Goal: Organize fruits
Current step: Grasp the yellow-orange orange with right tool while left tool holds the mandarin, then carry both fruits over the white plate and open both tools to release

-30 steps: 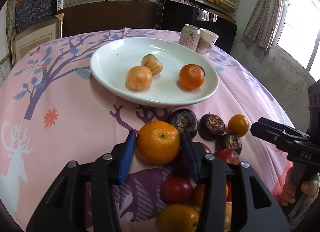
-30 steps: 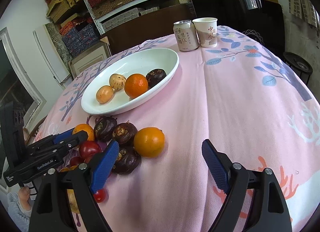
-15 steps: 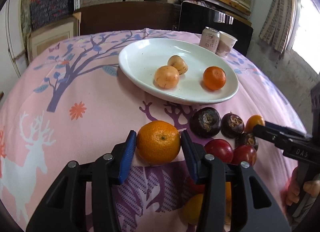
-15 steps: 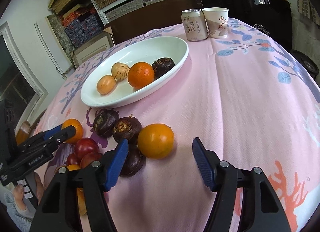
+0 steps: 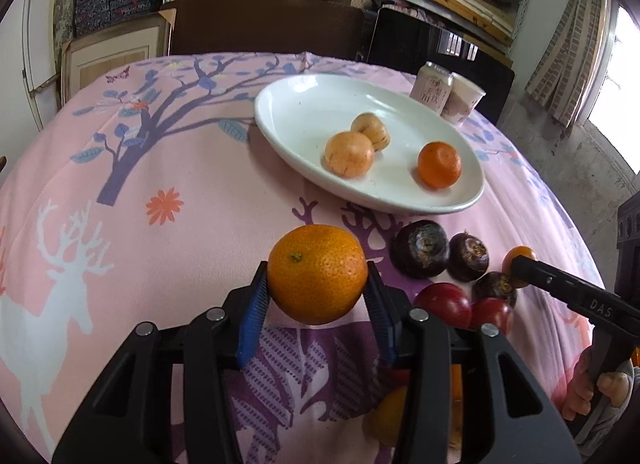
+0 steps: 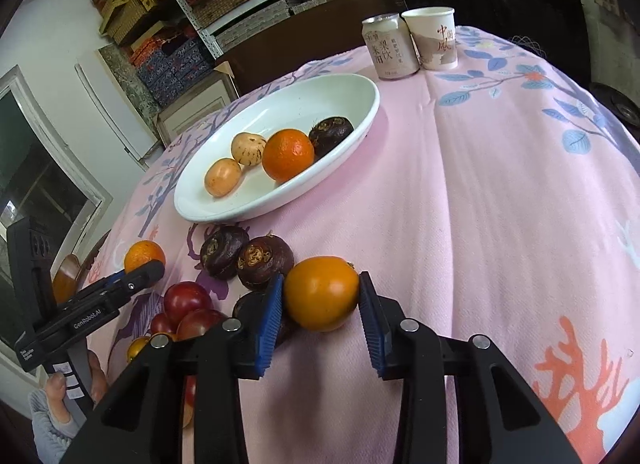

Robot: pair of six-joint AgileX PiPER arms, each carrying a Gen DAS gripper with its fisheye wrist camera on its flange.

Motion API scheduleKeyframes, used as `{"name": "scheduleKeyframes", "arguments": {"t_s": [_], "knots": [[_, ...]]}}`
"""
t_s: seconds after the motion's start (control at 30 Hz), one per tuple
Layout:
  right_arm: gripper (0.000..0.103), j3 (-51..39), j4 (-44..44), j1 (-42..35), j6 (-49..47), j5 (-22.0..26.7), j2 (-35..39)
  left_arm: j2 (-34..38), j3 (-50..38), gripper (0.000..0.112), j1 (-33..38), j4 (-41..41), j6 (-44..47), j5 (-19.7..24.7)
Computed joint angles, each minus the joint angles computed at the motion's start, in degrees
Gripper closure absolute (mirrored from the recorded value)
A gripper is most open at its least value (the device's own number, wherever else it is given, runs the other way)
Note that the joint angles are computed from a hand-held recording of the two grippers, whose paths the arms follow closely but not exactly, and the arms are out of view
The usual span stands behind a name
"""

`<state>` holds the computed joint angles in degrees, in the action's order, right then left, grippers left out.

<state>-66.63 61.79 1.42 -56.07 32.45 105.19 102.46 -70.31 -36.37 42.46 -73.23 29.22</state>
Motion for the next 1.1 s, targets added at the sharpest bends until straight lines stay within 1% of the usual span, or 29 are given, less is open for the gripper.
{"name": "scheduleKeyframes", "arguments": {"t_s": [0.07,0.13,0.2,0.27,0.33,0.43,0.5,0.57,0.6,0.63,0.7,0.73,0.77,0.8,0.83,0.87,0.9,0.93,1.0,1.1], "knots": [[0.065,1.8,3.51,-0.68,-3.47,-0.28,-1.71,-1.77,0.51,0.067,-1.35,3.29,-3.03,1.27],[0.065,3.14,7.73,-1.63,-7.24,0.92,-3.64,-3.31,-0.31,0.067,-1.89,4.7,-4.01,2.11],[0.065,2.44,8.09,-1.36,-7.35,1.13,-5.12,-3.14,-3.46,0.067,-1.67,3.27,-1.05,4.0],[0.065,-2.13,4.27,-0.25,-2.8,2.72,-4.82,-1.35,-9.1,0.067,-0.77,0.95,4.18,6.53],[0.065,-7.64,0.68,1.32,2.24,3.85,-3.18,1.47,-15.43,0.067,0.57,-0.84,8.22,8.89],[0.065,-15.68,-5.8,5.8,8.89,2.94,0.65,6.61,-24.11,0.067,4.2,-6.01,14.13,8.9],[0.065,-19.95,-9.24,8.45,12.11,2.28,3.9,11.64,-30.86,0.067,6.5,-10.09,18.5,9.97],[0.065,-25.08,-12.68,10.39,15.47,2.58,8.5,18.09,-39.33,0.067,8.55,-15.44,24.68,12.39],[0.065,-26.47,-14.79,11.15,17.09,1.99,9.93,21.12,-43.15,0.067,9.21,-17.27,27.03,13.75],[0.065,-28.43,-18.84,12.15,19.94,1.22,11.71,24.37,-47.21,0.067,9.87,-19.09,29.21,15.04],[0.064,-30.76,-23.12,12.92,22.3,0.94,13.84,28.22,-51.12,0.067,10.92,-22.57,31.91,15.14],[0.057,-31.11,-22.09,12.63,21.32,1.17,14.3,29.66,-52.46,0.066,11.42,-24.57,33.32,15.21],[0.047,-31.13,-20.53,12.17,20.28,1.62,14.31,30.68,-53.37,0.064,11.87,-26.44,35.03,15.47],[0.045,-31.02,-20.56,11.97,20.64,1.41,14.22,30.12,-51.99,0.057,12.36,-27.5,35.38,14.37],[0.041,-30.45,-18.29,11.34,18.96,1.39,13.82,28.86,-49.77,0.052,12.75,-27.75,35.01,12.49],[0.04,-29.5,-15.13,10.68,16.67,1.31,13.28,27.1,-46.91,0.041,13.14,-27.39,33.8,10.22],[0.04,-28.97,-13.73,10.4,15.9,1.38,12.83,25.93,-45.0,0.034,13.11,-26.26,32.27,8.84],[0.04,-28.56,-12.74,10.09,15.26,1.51,12.38,24.71,-43.23,0.033,12.95,-24.21,30.27,7.81],[0.04,-26.75,-11.83,10.01,13.98,0.37,11.0,23.21,-41.27,0.033,12.61,-22.72,29.03,6.98],[0.04,-24.16,-11.2,9.73,12.81,-0.8,9.42,21.89,-39.64,0.033,11.6,-19.17,26.33,7.16]]}}
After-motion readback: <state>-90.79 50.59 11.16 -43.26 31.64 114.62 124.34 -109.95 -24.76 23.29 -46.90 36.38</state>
